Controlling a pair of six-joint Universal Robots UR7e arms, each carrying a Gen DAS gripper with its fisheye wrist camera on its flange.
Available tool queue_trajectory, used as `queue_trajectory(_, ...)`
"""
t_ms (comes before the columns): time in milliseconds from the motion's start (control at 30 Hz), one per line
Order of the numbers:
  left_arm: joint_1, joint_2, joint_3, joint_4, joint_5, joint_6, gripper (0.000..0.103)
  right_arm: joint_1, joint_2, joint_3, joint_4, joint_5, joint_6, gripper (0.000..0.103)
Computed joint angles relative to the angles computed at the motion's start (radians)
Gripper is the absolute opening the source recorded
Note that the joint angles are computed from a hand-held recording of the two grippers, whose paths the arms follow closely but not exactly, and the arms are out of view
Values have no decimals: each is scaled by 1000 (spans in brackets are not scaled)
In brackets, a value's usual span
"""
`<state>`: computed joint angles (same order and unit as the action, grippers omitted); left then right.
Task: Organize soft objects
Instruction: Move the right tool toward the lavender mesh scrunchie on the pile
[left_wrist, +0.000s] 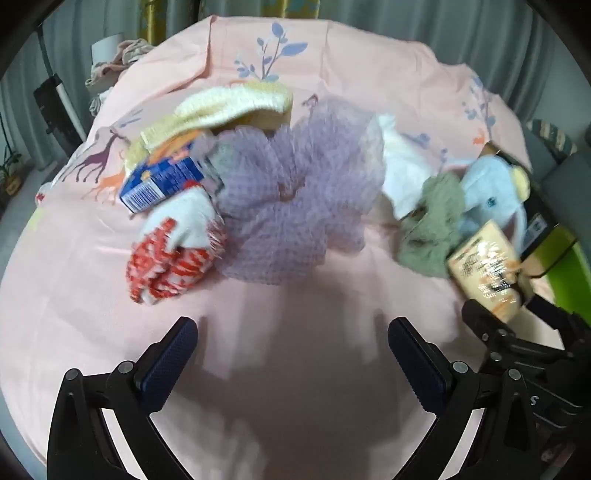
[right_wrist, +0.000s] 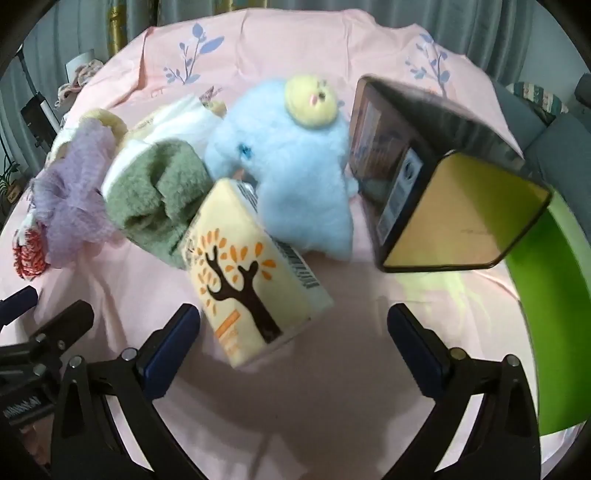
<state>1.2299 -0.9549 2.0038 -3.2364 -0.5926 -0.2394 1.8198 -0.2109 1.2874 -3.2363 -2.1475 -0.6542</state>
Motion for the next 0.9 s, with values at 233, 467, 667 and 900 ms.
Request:
queue_trajectory(233, -31, -43, 75, -196, 1, 115, 103, 14, -39, 66, -107, 40, -34, 97)
queue_trajectory(467, -41, -60, 100, -297, 41, 175, 103, 24, -59, 109, -171, 85, -33, 90)
queue_trajectory(667, -30, -71, 117, -299, 48, 154, 103, 28, -66, 132, -202, 125, -33, 86)
queue_trajectory(900, -44, -73, 138, -389, 103, 219, 103, 32, -77, 160, -250, 173, -5, 86)
